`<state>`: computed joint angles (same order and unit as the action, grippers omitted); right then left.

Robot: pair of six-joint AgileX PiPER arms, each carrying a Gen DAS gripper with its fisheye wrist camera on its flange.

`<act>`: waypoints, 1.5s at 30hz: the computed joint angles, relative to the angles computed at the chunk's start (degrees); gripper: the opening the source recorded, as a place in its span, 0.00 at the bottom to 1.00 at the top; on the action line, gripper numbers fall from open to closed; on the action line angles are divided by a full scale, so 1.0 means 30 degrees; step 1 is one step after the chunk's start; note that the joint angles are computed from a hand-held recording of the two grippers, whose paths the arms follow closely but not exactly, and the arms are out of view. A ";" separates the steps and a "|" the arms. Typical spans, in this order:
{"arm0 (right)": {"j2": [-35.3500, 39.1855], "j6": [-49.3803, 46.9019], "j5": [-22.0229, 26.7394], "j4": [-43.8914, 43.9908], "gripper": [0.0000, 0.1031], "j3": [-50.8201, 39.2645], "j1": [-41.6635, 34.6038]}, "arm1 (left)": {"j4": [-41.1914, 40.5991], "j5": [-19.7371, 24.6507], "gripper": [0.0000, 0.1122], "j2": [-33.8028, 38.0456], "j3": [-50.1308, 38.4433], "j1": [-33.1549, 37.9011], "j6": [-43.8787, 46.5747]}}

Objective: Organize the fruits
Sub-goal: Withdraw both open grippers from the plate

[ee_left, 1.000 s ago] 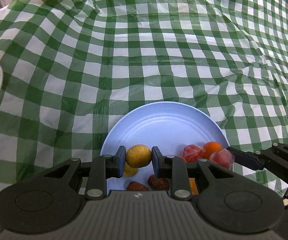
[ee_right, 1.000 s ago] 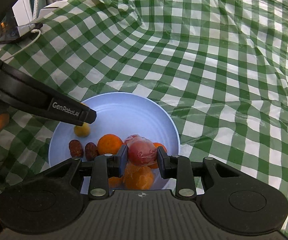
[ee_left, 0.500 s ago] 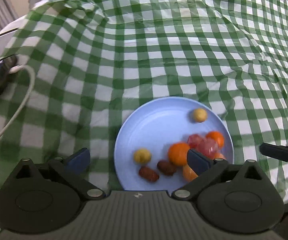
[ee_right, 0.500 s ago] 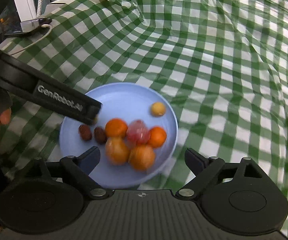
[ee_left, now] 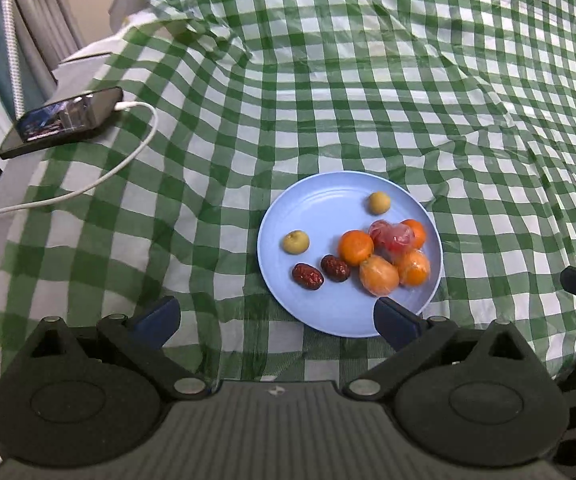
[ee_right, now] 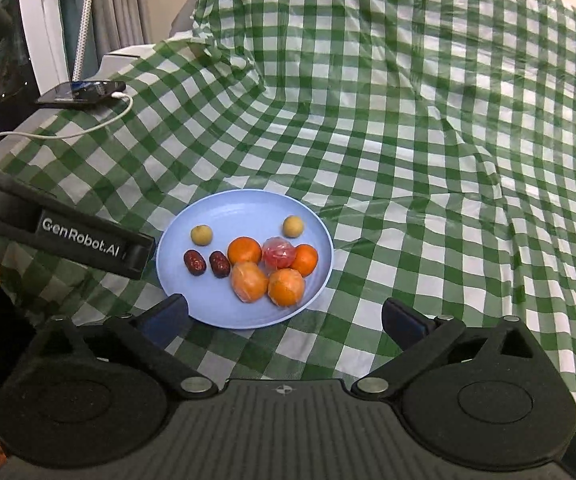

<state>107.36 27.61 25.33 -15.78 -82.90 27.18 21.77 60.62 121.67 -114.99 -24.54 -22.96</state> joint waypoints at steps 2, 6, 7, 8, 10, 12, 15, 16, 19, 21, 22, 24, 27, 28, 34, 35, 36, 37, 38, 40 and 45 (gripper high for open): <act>-0.0351 0.0606 -0.0196 -0.0610 0.99 0.0413 0.0114 | 0.0398 -0.0426 0.91 -0.0634 0.0973 -0.0203 -0.0491; -0.0844 0.1368 -0.0376 -0.1350 0.99 0.0898 0.0311 | 0.0901 -0.0842 0.91 -0.1270 0.1833 -0.0426 -0.1037; -0.0904 0.1631 -0.0362 -0.1614 0.99 0.0916 0.0376 | 0.1034 -0.0863 0.91 -0.1381 0.1946 -0.0485 -0.1116; -0.0962 0.1767 -0.0377 -0.1775 0.99 0.0955 0.0423 | 0.1127 -0.0928 0.91 -0.1443 0.2035 -0.0507 -0.1172; -0.1008 0.1859 -0.0359 -0.1937 0.99 0.0941 0.0497 | 0.1251 -0.0976 0.91 -0.1566 0.2122 -0.0559 -0.1221; -0.1032 0.1982 -0.0340 -0.2087 0.99 0.0924 0.0565 | 0.1270 -0.1066 0.91 -0.1683 0.2213 -0.0567 -0.1234; -0.1112 0.2064 -0.0441 -0.2238 0.99 0.1029 0.0626 | 0.1224 -0.1194 0.91 -0.1825 0.2351 -0.0548 -0.1210; -0.1107 0.2012 -0.0438 -0.2190 0.99 0.1021 0.0629 | 0.1129 -0.1042 0.91 -0.1780 0.2244 -0.0562 -0.1156; -0.1118 0.2017 -0.0480 -0.2193 0.99 0.1048 0.0613 | 0.0860 -0.0619 0.91 -0.1643 0.1943 -0.0595 -0.0784; -0.1141 0.2195 -0.0544 -0.2340 0.99 0.1108 0.0623 | 0.1176 -0.0673 0.91 -0.1672 0.2108 -0.0732 -0.0999; -0.1157 0.2214 -0.0565 -0.2348 0.99 0.1133 0.0623 | 0.1304 -0.0771 0.91 -0.1751 0.2251 -0.0778 -0.1147; -0.1157 0.2146 -0.0560 -0.2284 0.99 0.1127 0.0610 | 0.1206 -0.0876 0.91 -0.1830 0.2364 -0.0728 -0.1278; -0.1169 0.2169 -0.0585 -0.2281 0.99 0.1142 0.0594 | 0.1009 -0.0876 0.91 -0.1869 0.2349 -0.0590 -0.1649; -0.1191 0.2256 -0.0584 -0.2327 0.99 0.1165 0.0591 | 0.0946 -0.0852 0.91 -0.1881 0.2325 -0.0552 -0.1739; -0.1212 0.2596 -0.0537 -0.2601 0.99 0.1147 0.0629 | 0.0926 -0.0636 0.91 -0.1832 0.2106 -0.0495 -0.1800; -0.1218 0.2606 -0.0529 -0.2633 0.99 0.1146 0.0648 | 0.0776 -0.0668 0.91 -0.1846 0.2119 -0.0452 -0.1671; -0.1232 0.2643 -0.0529 -0.2701 0.99 0.1155 0.0669 | 0.0632 -0.0694 0.91 -0.1849 0.2123 -0.0413 -0.1541; -0.1249 0.2688 -0.0555 -0.2803 0.99 0.1178 0.0677 | 0.0530 -0.0556 0.91 -0.1773 0.2000 -0.0387 -0.1436; -0.1256 0.2734 -0.0556 -0.2868 0.99 0.1173 0.0682 | 0.0631 -0.0175 0.91 -0.1582 0.1715 -0.0432 -0.1554; -0.1277 0.2763 -0.0576 -0.2910 0.99 0.1211 0.0680 | 0.0708 0.0640 0.91 -0.1147 0.1057 -0.0461 -0.1654; -0.1282 0.2726 -0.0575 -0.2911 0.99 0.1217 0.0675 | 0.1526 0.0153 0.91 -0.1363 0.1743 -0.0605 -0.2036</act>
